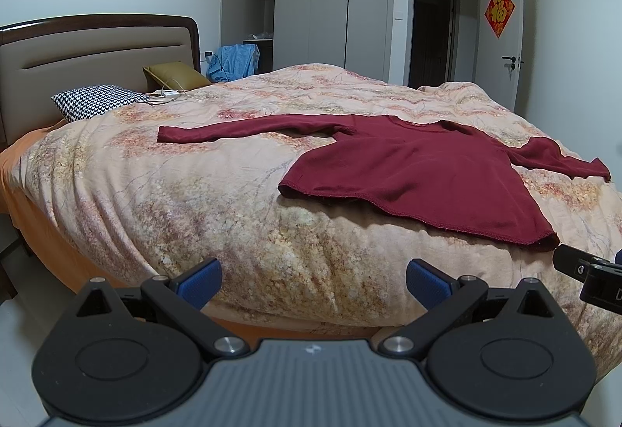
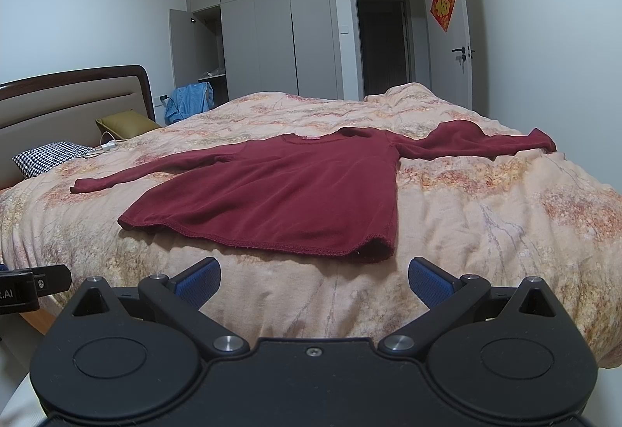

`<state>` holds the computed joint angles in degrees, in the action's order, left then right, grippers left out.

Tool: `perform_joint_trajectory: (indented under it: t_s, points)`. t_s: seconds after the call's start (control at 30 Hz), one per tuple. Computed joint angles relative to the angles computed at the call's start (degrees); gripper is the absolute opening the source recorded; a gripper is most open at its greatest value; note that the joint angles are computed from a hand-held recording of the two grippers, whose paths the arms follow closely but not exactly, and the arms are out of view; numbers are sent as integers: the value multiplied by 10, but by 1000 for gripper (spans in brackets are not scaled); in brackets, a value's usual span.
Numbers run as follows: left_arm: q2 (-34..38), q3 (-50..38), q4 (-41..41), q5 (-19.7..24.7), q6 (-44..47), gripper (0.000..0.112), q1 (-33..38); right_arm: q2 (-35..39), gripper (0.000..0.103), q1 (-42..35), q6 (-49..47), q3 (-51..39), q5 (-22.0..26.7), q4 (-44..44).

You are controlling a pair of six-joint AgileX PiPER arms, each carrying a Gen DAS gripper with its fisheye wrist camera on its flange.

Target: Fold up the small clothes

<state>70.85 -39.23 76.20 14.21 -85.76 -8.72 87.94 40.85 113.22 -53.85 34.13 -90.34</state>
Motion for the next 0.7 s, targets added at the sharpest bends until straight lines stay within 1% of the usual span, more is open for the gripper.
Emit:
perform_joint_trajectory:
  t_s: [0.7]
  points:
    - [2,0,4,3,-4,103,-2,2,103,-4,0,-2,-4,2]
